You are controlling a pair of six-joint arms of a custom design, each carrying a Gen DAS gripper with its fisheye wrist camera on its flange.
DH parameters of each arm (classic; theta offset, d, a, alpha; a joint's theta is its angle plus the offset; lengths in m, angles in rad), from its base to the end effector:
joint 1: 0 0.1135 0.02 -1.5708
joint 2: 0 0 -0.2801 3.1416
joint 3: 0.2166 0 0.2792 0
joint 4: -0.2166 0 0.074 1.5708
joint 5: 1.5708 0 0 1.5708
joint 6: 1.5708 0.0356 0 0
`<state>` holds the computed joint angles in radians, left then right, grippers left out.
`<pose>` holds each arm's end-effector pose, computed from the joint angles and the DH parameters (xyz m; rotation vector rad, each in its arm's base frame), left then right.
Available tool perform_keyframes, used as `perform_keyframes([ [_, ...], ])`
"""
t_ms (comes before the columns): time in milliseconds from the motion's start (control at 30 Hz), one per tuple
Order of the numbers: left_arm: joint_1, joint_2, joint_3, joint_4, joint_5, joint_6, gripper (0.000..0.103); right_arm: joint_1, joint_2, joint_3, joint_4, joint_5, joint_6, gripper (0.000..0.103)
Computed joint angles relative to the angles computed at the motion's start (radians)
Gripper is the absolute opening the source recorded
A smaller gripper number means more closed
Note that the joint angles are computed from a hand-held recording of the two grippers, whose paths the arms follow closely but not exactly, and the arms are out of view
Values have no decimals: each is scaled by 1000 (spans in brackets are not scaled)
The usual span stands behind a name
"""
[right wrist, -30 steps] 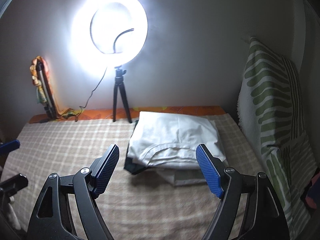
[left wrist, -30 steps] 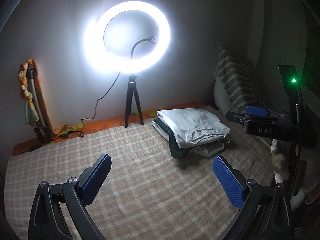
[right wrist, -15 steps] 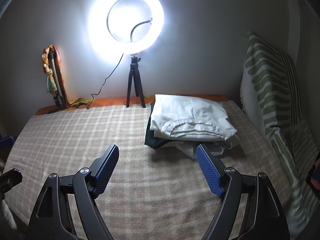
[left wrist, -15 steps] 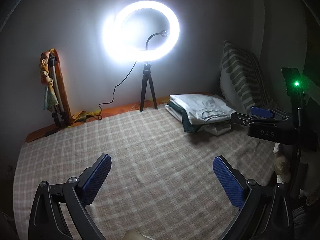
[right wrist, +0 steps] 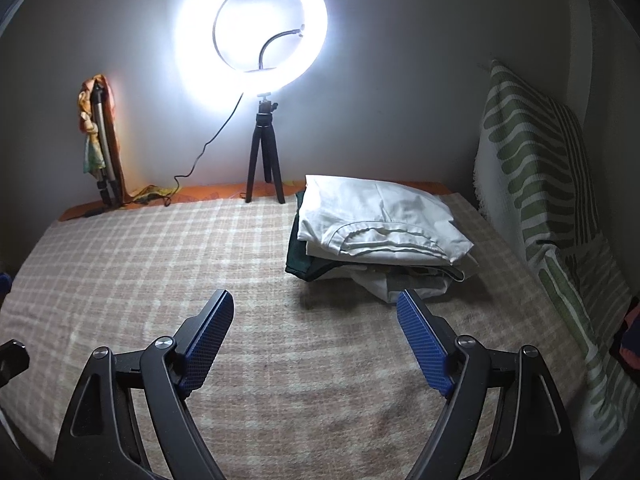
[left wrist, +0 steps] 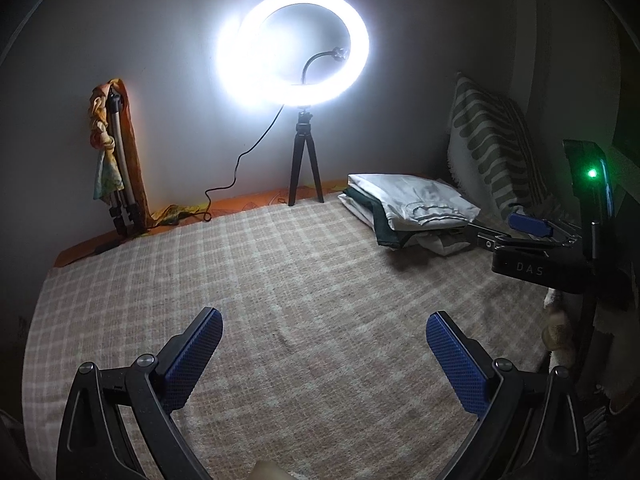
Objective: Fold small clothes
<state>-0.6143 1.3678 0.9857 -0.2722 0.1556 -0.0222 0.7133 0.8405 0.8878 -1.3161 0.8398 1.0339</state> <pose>0.2628 -0.1921 0.2754 0.7441 2.1410 -0.5173 0.1170 0.0662 0.3017 0.5184 2.2326 -0.3888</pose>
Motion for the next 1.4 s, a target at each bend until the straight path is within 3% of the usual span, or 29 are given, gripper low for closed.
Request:
perform_keyframes([
  [1400, 29, 0, -7, 0, -8, 24, 103, -61, -3, -49, 91, -34, -83, 84],
])
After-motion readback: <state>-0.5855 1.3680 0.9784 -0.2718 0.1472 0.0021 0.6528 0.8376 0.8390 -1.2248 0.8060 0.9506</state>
